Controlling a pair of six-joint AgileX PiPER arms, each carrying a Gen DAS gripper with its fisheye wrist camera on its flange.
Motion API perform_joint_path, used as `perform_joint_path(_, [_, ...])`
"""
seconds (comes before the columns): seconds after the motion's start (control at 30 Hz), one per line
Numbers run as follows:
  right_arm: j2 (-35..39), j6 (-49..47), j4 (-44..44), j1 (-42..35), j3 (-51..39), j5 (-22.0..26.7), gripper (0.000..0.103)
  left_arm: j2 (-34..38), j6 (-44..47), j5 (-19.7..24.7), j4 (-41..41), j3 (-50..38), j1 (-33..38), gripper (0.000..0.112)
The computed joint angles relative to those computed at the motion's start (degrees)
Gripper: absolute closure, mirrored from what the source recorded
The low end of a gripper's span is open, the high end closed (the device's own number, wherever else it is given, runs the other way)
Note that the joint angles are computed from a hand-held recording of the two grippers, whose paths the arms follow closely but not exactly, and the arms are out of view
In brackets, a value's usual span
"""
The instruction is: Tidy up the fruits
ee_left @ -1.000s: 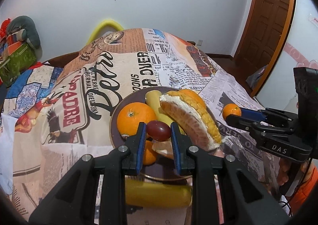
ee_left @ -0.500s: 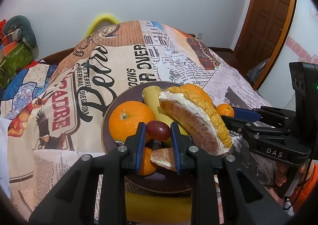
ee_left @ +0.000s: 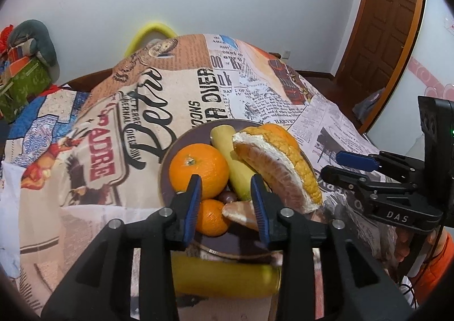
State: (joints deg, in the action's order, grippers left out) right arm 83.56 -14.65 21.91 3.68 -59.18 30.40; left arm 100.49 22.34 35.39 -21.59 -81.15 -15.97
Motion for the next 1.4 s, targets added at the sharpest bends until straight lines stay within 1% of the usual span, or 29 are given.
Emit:
perform_joint_path(0.03, [-0.54, 0.33, -0.38, 0.20, 0.14, 0.11, 0.059, -1.31, -0.38, -0.31, 0.53, 1.19, 0.18, 0.066])
perform_joint_path(0.1, [-1.76, 0.98, -1.07, 0.60, 0.60, 0.40, 0.059, -3.42, -1.35, -1.02, 1.79, 3.31, 0.35, 0.054])
perform_joint_path(0.17, [-3.10, 2.30, -2.34, 1.24, 1.25, 0.57, 0.058, -5.31, -2.92, -0.99, 3.61, 5.23, 0.46, 0.047])
perform_joint_path(0.23, [-4.36, 3.40, -3.20, 1.77, 2.10, 0.74, 0.057, -6.72, -4.28, -1.03, 5.01, 6.96, 0.49, 0.042])
perform_joint_path(0.3, [-5.64, 4.10, -3.58, 2.19, 3.13, 0.85, 0.056, -7.95, -6.52, -0.48, 6.77, 8.92, 0.44, 0.031])
perform_joint_path(0.4, [-7.28, 5.32, -4.37, 2.74, 4.84, 0.87, 0.053, -9.18, -8.55, -0.92, 8.04, 12.14, -0.22, 0.027])
perform_joint_path(0.5, [-8.46, 5.58, -4.26, 2.82, 6.19, 1.20, 0.053, -9.20, -12.34, -1.37, 11.15, 14.33, -2.16, 0.024])
perform_joint_path(0.6, [-9.18, 5.79, -4.16, 2.74, 7.25, 1.42, 0.052, -8.18, -17.62, -2.16, 14.84, 15.72, -4.47, 0.024])
perform_joint_path(0.63, [-9.46, 5.62, -3.75, 2.67, 7.66, 1.55, 0.052, -7.25, -20.90, -2.34, 17.05, 15.69, -5.47, 0.024])
perform_joint_path(0.7, [-9.72, 5.92, -3.79, 2.90, 8.17, 1.61, 0.052, -6.04, -26.18, -2.68, 20.41, 15.49, -6.62, 0.016])
perform_joint_path(0.77, [-9.96, 6.61, -4.46, 3.36, 8.73, 1.46, 0.052, -5.11, -31.29, -3.83, 22.54, 15.72, -7.28, 0.013])
perform_joint_path(0.8, [-10.09, 6.85, -4.60, 3.56, 9.00, 1.43, 0.052, -4.83, -31.70, -4.07, 22.28, 15.70, -7.19, 0.011])
perform_joint_path(0.83, [-10.14, 7.16, -4.76, 3.75, 9.18, 1.43, 0.052, -4.43, -31.34, -4.95, 21.06, 16.04, -6.85, 0.011])
perform_joint_path(0.9, [-10.21, 7.41, -4.72, 3.93, 9.42, 1.40, 0.052, -3.93, -28.00, -5.32, 16.80, 16.25, -5.66, 0.009])
perform_joint_path(0.97, [-10.36, 7.38, -4.25, 4.20, 9.62, 1.47, 0.052, -4.47, -22.08, -5.87, 10.43, 17.54, -3.63, 0.010])
perform_joint_path(1.0, [-10.63, 7.70, -4.40, 4.50, 9.85, 1.53, 0.052, -5.12, -20.90, -6.07, 9.85, 18.25, -3.12, 0.010])
perform_joint_path(1.1, [-10.95, 8.83, -5.57, 5.89, 10.44, 1.56, 0.052, -8.10, -22.45, -7.52, 14.53, 21.17, -2.86, 0.009])
perform_joint_path(1.23, [-11.01, 10.25, -6.32, 7.54, 11.35, 1.38, 0.052, -12.07, -18.34, -6.66, 13.83, 24.23, 0.82, 0.010])
perform_joint_path(1.27, [-11.03, 10.55, -6.35, 7.91, 11.54, 1.31, 0.052, -13.28, -18.27, -6.60, 14.84, 25.33, 1.88, 0.010])
perform_joint_path(1.33, [-10.95, 10.99, -6.29, 8.76, 11.70, 1.24, 0.052, -14.04, -21.95, -6.64, 20.14, 26.34, 2.98, 0.022])
perform_joint_path(1.37, [-10.91, 11.35, -6.43, 9.26, 11.74, 1.17, 0.052, -13.94, -22.44, -6.06, 21.11, 26.36, 3.73, 0.030])
perform_joint_path(1.4, [-10.90, 11.69, -6.65, 9.65, 11.78, 1.10, 0.052, -13.72, -20.95, -5.15, 19.80, 26.23, 4.98, 0.031])
